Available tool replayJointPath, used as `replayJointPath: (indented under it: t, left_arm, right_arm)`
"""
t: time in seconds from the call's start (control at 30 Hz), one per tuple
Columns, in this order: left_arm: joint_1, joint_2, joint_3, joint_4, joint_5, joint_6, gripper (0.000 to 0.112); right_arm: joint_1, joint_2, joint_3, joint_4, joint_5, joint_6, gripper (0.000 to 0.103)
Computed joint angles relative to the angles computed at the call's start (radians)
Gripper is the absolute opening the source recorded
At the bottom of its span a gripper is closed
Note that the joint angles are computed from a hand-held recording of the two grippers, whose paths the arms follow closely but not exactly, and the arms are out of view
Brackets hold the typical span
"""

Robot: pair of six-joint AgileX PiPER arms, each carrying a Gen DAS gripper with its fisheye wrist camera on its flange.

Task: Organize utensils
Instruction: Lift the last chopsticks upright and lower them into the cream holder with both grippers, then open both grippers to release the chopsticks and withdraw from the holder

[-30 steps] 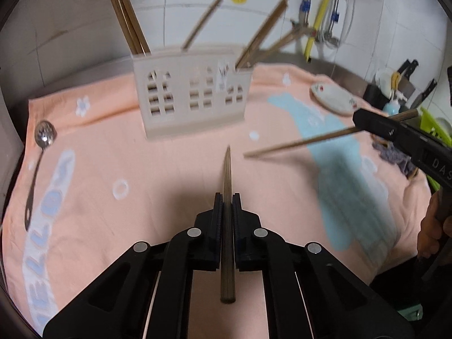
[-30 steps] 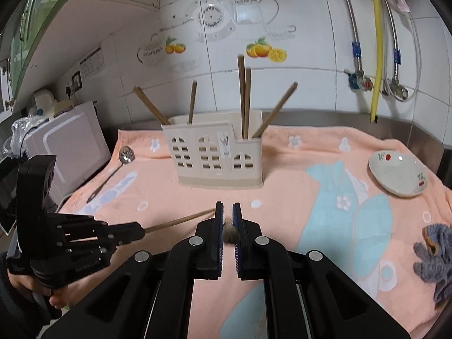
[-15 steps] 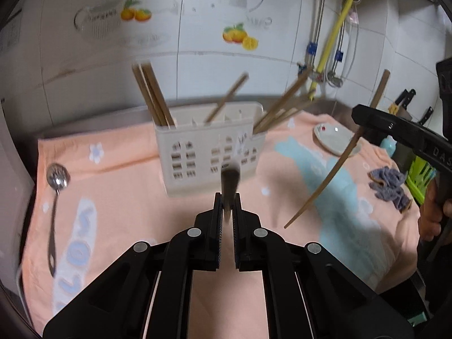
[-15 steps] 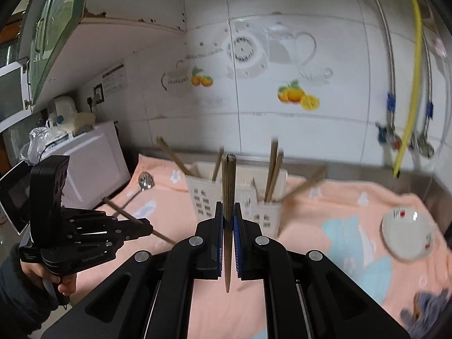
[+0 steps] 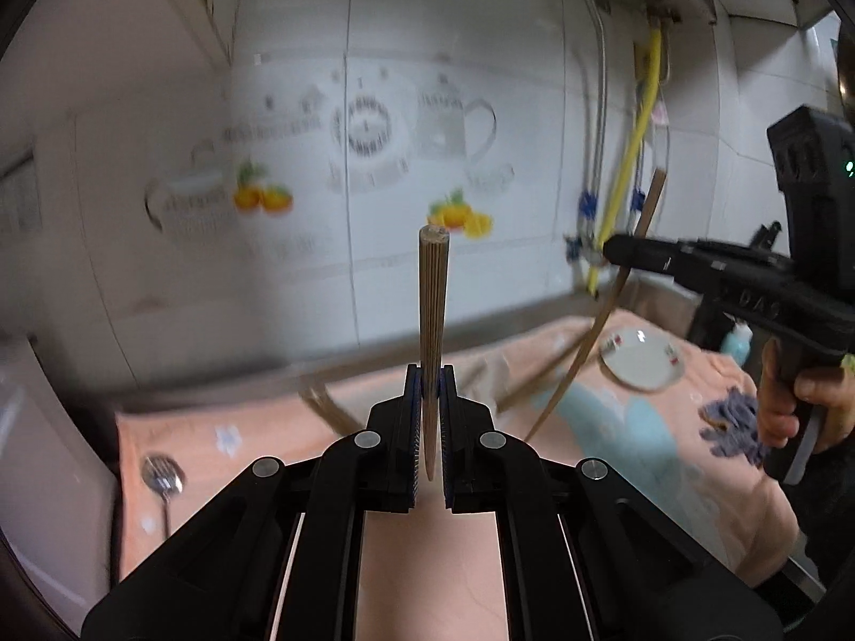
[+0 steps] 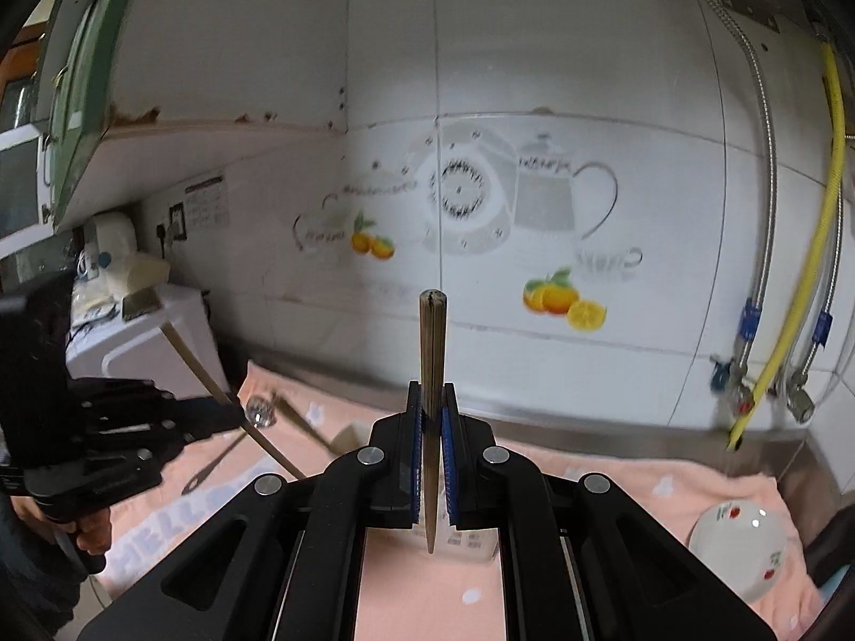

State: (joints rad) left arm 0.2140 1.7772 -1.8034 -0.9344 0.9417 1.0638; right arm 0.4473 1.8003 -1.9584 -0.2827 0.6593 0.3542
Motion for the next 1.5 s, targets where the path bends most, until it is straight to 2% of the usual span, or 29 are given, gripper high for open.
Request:
replayJointPath:
  t: [0.1, 0.23, 0.43, 0.67, 0.87, 1.03, 1.13, 1.17, 1.2, 1.23, 1.37, 1.43, 1.5]
  left_arm:
    - [-0.010, 0.042, -0.126, 0.019, 0.013, -0.059, 0.005]
    - [-0.043, 0.094, -0.231, 0.083, -0.027, -0.131, 0.005]
    - [-0.078, 0.237, -0.414, 0.207, 0.004, -0.267, 0.005]
    - [-0.085, 0.355, -0.550, 0.255, 0.081, -0.348, 0.006]
    - [-0.083, 0.387, -0.585, 0.267, 0.110, -0.368, 0.006]
    - [-0.086, 0.370, -0.548, 0.264, 0.091, -0.356, 0.008]
    - [-0.082, 0.363, -0.537, 0.258, 0.084, -0.354, 0.017]
    - [-0.080, 0.354, -0.522, 0.255, 0.075, -0.351, 0.024]
    - [-0.077, 0.345, -0.505, 0.249, 0.066, -0.346, 0.031]
    - [-0.073, 0.331, -0.481, 0.237, 0.055, -0.335, 0.033]
    - [-0.057, 0.268, -0.377, 0.190, 0.016, -0.282, 0.045]
    - [-0.046, 0.227, -0.303, 0.159, -0.006, -0.241, 0.050]
    - [-0.038, 0.187, -0.229, 0.137, -0.031, -0.204, 0.059]
  right_arm:
    - [-0.020, 0.056, -0.100, 0.016, 0.030, -0.018, 0.006]
    - [-0.037, 0.134, -0.212, -0.009, 0.059, 0.002, 0.006]
    - [-0.054, 0.247, -0.340, -0.024, 0.111, 0.004, 0.006]
    - [-0.076, 0.308, -0.365, 0.018, 0.131, -0.013, 0.006]
    - [-0.081, 0.340, -0.390, 0.048, 0.153, -0.037, 0.007]
    - [-0.074, 0.341, -0.381, 0.040, 0.148, -0.032, 0.008]
    - [-0.072, 0.323, -0.354, 0.032, 0.133, -0.026, 0.010]
    - [-0.072, 0.315, -0.343, 0.032, 0.127, -0.025, 0.012]
    - [-0.069, 0.295, -0.309, 0.023, 0.111, -0.014, 0.019]
    - [-0.066, 0.277, -0.280, 0.013, 0.095, -0.004, 0.024]
    - [-0.047, 0.203, -0.156, -0.045, 0.041, 0.041, 0.031]
    - [-0.036, 0.154, -0.075, -0.079, 0.009, 0.074, 0.038]
    - [-0.022, 0.102, 0.012, -0.131, -0.022, 0.123, 0.040]
